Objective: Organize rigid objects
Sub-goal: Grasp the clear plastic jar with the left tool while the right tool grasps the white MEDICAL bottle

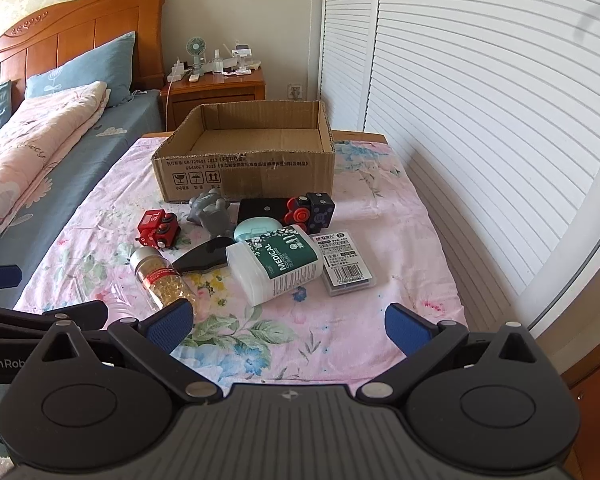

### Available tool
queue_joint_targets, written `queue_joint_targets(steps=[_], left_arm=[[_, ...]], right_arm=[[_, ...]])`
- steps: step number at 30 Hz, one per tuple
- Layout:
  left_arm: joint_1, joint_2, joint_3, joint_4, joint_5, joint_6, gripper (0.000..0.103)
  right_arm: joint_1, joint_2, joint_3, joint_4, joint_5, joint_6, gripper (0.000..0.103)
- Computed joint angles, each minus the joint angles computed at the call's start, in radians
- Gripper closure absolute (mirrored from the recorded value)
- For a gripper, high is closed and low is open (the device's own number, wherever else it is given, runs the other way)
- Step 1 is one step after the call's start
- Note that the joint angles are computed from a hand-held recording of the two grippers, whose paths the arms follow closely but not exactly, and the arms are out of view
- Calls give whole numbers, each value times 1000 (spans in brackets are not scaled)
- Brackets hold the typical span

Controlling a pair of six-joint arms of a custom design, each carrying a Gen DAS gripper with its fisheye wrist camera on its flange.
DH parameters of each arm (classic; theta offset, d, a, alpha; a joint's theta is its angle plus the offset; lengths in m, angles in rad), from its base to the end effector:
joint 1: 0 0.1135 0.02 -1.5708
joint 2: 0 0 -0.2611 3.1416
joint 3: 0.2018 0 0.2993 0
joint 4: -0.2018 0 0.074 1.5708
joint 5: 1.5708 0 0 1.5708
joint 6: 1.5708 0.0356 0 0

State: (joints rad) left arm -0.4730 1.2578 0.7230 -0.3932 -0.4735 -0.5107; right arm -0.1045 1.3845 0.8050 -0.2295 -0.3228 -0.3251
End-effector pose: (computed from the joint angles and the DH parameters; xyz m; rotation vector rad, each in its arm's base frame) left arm 0.2618 -0.1158 0.1795 -0.2340 2.3559 0.1308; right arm 0.3236 -0.0226 0.1817 -0.4072 2.2976 0.1716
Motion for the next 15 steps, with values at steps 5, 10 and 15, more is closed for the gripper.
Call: queue_joint_targets(steps=[5, 10, 15], left_arm=[[27, -14, -21, 51, 42, 66, 1], [64, -43, -87, 188, 104, 199, 1], [134, -77, -166, 315, 212, 294, 1]], right_arm=[[-1, 3, -5, 30, -29, -10, 0], [-21, 31, 2, 72, -105, -53, 0], [-25, 107, 32, 105, -116, -107, 0]])
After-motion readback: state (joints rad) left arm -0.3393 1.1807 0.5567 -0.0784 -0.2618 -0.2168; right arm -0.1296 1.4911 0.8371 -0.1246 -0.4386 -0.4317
